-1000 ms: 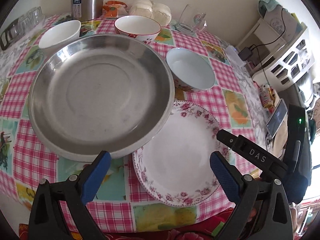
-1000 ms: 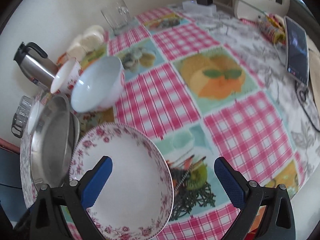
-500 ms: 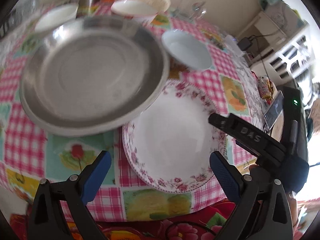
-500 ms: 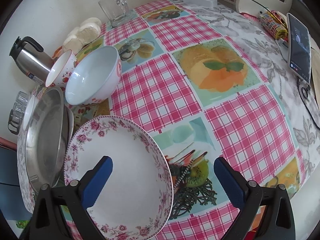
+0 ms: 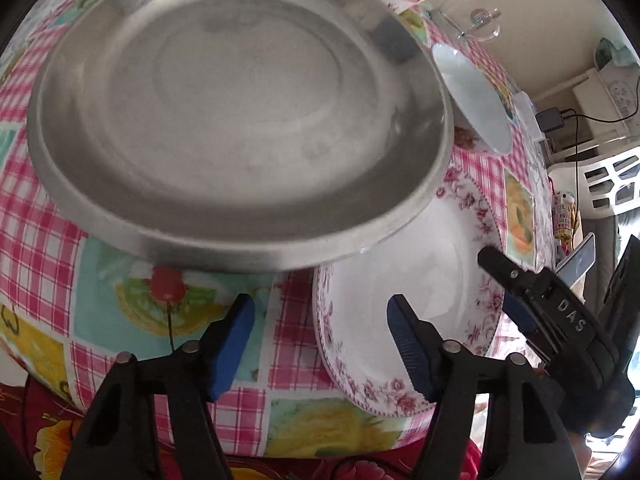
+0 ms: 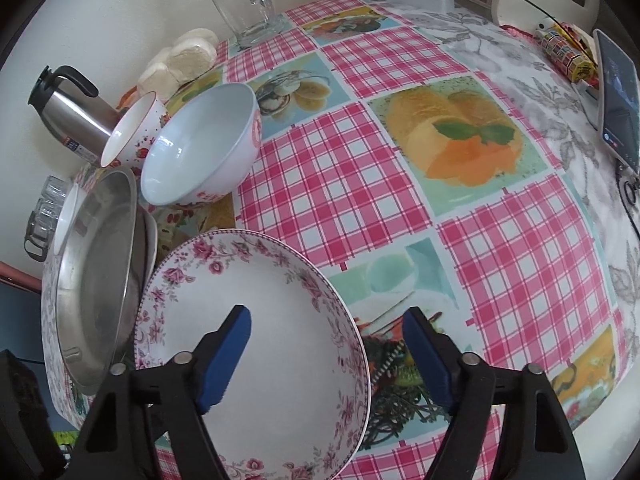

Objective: Organize plates and bowls
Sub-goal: 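Close the left gripper on the plate rim while the right gripper closes beside it, then lift the rose-rimmed plate and carry it toward the steel tray with both grippers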

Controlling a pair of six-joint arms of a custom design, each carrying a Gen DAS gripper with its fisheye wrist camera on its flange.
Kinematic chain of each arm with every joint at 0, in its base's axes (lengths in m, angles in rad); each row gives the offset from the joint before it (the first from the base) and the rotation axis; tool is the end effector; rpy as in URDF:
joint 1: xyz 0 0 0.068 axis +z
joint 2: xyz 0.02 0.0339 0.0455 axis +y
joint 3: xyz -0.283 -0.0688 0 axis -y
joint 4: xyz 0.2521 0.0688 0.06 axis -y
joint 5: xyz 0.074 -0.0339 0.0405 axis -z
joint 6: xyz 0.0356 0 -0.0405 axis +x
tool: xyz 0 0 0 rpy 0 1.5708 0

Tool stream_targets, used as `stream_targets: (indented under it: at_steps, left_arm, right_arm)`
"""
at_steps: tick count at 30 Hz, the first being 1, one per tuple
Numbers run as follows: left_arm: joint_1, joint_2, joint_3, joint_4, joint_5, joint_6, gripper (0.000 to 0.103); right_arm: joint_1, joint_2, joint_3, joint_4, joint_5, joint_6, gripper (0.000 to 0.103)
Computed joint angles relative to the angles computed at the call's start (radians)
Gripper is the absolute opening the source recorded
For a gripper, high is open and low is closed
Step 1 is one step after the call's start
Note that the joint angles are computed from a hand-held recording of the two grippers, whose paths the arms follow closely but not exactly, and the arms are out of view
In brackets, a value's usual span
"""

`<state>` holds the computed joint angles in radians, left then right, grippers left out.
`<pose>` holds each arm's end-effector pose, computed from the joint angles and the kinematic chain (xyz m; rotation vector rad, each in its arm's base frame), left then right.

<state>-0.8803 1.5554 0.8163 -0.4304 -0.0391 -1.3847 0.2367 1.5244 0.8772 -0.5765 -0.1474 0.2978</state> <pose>0.1827 -0.2190 0.1701 -0.7330 2.7986 -0.5088 0.2723 0.0711 0.1894 0.0498 2.8268 0.3322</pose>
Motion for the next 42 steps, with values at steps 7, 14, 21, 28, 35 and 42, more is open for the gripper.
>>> stream_targets:
  at_steps: [7, 14, 21, 28, 35, 42]
  left_arm:
    - [0.014, 0.0, -0.022, 0.065, 0.018, 0.017, 0.043]
    - [0.01, 0.011, -0.053, 0.15, 0.027, -0.007, 0.029]
    - [0.014, -0.023, -0.092, 0.178, 0.017, -0.006, 0.028]
    - [-0.005, 0.009, -0.063, 0.181, -0.018, -0.018, 0.028]
    - [-0.004, 0.068, -0.024, 0.233, -0.018, 0.005, 0.028]
    - [-0.021, 0.15, 0.061, 0.253, 0.001, 0.072, 0.028]
  right_arm:
    - [-0.032, 0.021, 0.005, -0.002, -0.022, -0.01, 0.057]
    - [-0.075, 0.027, 0.0, 0.002, -0.06, -0.026, 0.037]
    - [-0.084, 0.032, -0.003, 0.008, -0.09, -0.054, 0.028]
    - [-0.11, 0.023, -0.019, 0.017, -0.128, -0.076, 0.025]
    - [-0.165, 0.005, -0.034, 0.002, -0.172, -0.11, 0.021]
    - [-0.264, -0.019, -0.037, -0.019, -0.156, -0.154, 0.021]
